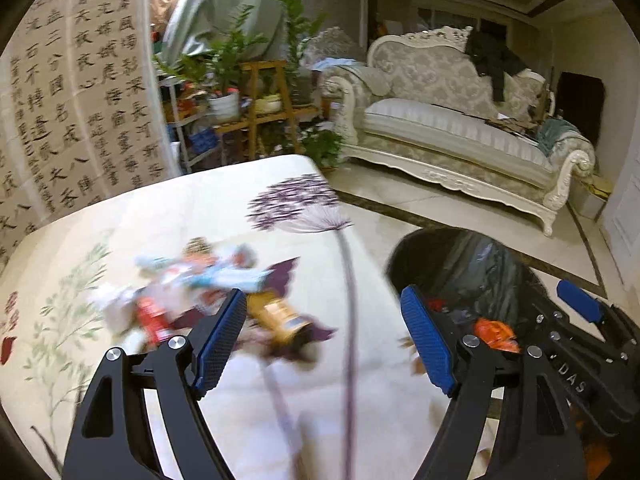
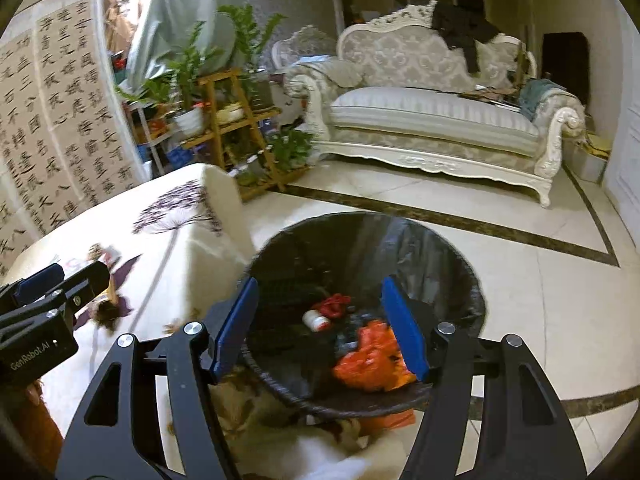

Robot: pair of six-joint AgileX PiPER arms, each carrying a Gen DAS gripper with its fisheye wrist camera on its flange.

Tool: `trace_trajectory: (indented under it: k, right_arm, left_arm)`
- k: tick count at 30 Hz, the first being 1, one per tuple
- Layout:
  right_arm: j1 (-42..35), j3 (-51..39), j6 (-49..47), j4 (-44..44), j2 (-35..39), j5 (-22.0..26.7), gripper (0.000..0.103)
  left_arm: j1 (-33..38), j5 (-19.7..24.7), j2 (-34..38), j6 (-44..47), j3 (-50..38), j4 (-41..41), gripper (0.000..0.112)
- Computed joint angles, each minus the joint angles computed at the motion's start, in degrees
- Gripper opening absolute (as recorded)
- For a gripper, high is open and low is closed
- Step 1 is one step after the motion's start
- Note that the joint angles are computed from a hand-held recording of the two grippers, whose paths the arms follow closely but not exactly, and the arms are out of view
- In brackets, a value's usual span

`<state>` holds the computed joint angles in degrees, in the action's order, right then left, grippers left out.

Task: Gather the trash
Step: 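Return to the table and grasp the white tube with the left tool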

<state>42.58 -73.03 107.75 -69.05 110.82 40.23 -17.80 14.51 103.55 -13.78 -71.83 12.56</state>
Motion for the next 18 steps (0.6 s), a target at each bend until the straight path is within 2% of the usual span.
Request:
trace_trajectory:
  k: [6, 12, 18]
  right_arm:
    - [3.09, -6.25, -5.76, 3.30, 2.89, -0.09, 0.063]
    - [5.36, -11.68, -10.77, 6.28, 5.73, 0.40, 0.063]
    - [6.60, -16.14, -15.28, 9.64, 8.50, 0.16, 0.063]
  left_arm:
    - [4.85, -1.49, -3.81, -3.60, 5.84, 4.32, 0.077]
    - [10.28, -2.17, -5.67, -2.60, 9.22, 3.73, 0.077]
    - [15.98, -0.96, -4.35, 3.73, 9.48, -2.47, 0.077]
